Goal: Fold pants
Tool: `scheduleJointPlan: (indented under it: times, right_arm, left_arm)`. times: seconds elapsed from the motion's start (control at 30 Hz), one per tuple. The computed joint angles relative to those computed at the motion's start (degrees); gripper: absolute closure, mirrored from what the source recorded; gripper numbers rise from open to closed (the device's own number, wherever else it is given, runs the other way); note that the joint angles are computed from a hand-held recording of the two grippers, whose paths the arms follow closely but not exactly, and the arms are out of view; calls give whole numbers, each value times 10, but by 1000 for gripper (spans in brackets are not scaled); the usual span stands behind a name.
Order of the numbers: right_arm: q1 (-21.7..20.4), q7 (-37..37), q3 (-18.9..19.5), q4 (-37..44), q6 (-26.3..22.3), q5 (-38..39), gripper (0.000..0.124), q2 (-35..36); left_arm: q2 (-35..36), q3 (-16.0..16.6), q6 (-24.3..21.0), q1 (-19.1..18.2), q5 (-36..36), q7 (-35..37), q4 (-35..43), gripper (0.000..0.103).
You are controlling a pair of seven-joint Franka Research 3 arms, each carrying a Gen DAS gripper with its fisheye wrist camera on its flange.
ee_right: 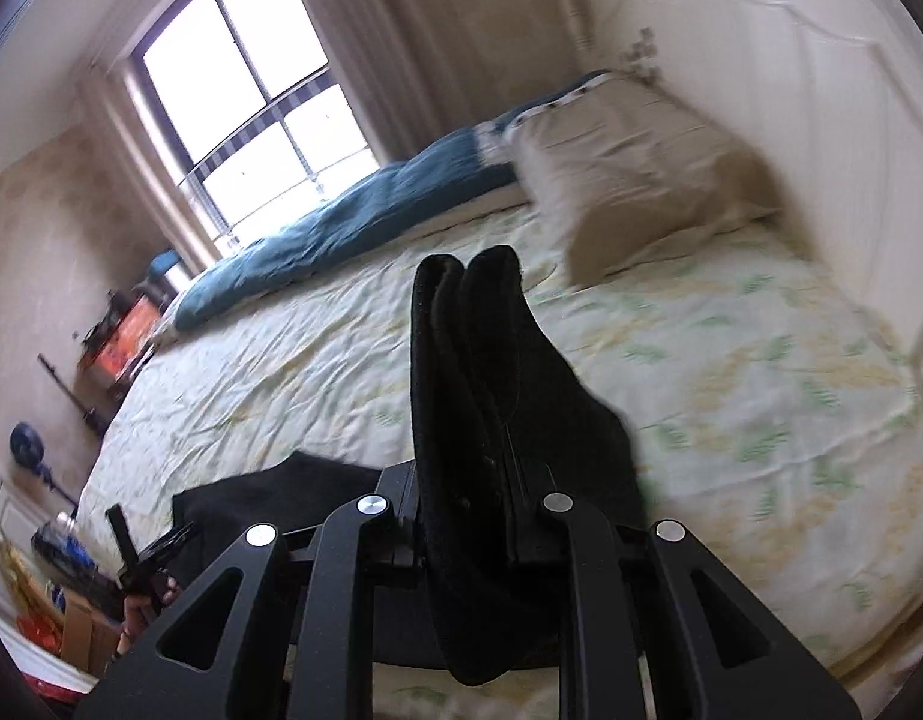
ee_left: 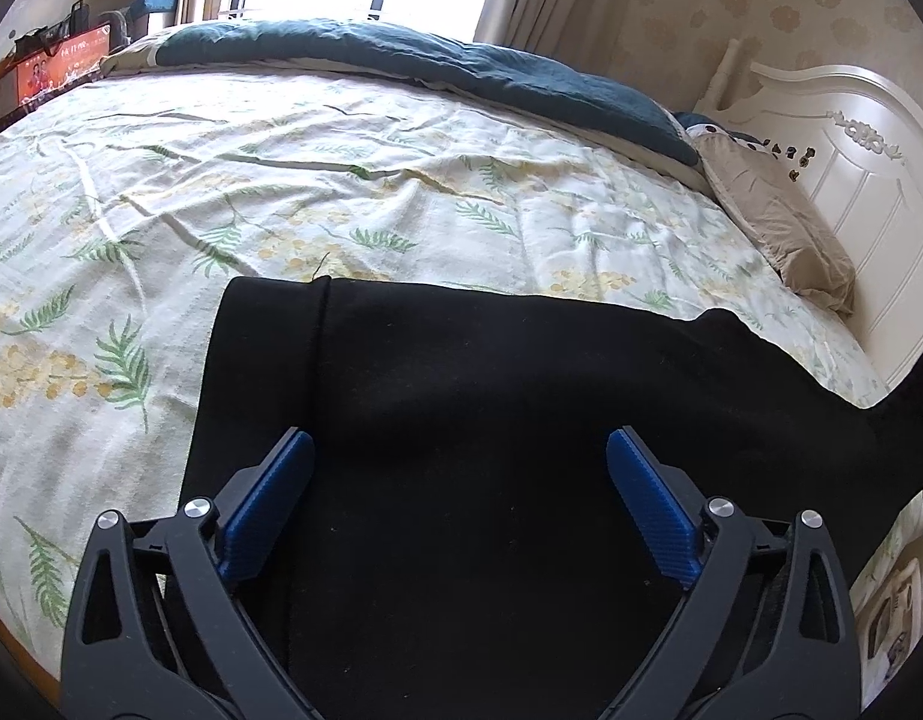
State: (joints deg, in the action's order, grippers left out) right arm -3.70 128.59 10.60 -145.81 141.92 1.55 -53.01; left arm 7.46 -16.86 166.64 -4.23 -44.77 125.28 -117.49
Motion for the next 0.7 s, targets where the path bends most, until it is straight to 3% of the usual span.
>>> scheduleJointPlan:
  times: [0.3,0.7]
  right_arm:
    - [48,29,35,12,85,13,107,124]
    - [65,122,78,32,103,-64,107,225]
  left_arm:
    - [0,0,2,-1,-12,12,0,4]
    - [4,-3,13,-1,6,1,0,3]
